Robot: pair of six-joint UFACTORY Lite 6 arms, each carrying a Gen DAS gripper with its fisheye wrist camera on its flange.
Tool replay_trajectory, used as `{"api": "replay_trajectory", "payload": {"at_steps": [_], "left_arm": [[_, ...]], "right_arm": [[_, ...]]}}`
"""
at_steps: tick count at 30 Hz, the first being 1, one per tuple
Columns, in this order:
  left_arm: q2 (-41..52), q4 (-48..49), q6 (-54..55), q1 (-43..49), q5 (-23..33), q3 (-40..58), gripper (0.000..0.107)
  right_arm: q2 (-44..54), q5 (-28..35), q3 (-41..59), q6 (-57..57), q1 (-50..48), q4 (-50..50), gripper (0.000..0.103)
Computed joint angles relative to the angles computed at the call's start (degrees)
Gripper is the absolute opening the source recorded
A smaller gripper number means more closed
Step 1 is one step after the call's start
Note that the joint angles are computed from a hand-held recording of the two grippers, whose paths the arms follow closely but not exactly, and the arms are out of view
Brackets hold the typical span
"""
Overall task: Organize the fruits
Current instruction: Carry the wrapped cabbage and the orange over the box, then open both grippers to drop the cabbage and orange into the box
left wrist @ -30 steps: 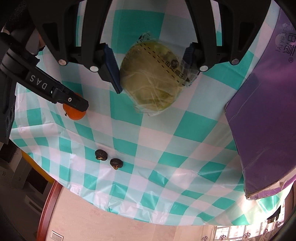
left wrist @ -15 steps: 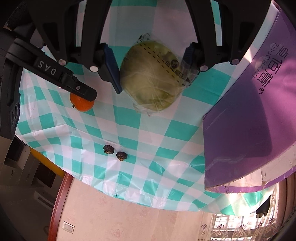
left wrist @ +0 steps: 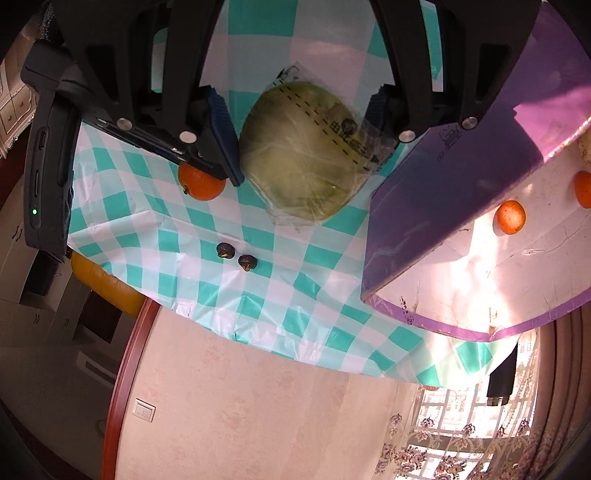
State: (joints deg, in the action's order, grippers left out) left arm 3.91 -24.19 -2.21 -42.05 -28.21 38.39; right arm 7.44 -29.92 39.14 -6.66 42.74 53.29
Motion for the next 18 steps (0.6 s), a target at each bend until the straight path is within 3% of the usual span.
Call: {"api": "replay_trajectory", "payload": {"at_steps": [6, 11, 13, 18], "left_arm": [[-18.82, -30.69, 33.56, 1.17, 1.07, -5.18, 0.059], [-23.59, -55.86, 61.44, 14.32, 12.12, -3.01, 0.059], [-24.49, -65.47, 73.43, 18.47, 13.27, -2.98, 0.059], [-23.77, -86.53, 103.41, 28.82, 15.3, -2.3, 0.059]], "right_arm": [[1.22, 0.16, 10.75, -15.61, 5.92, 11.22, 0.043], [8.75, 0.33, 24.5, -30.72, 10.57, 20.85, 0.043], [12.48, 1.51, 30.58, -36.92, 11.6, 24.5, 0.043], [26.52, -1.13, 52.18, -66.82, 14.72, 45.54, 0.043]]}}
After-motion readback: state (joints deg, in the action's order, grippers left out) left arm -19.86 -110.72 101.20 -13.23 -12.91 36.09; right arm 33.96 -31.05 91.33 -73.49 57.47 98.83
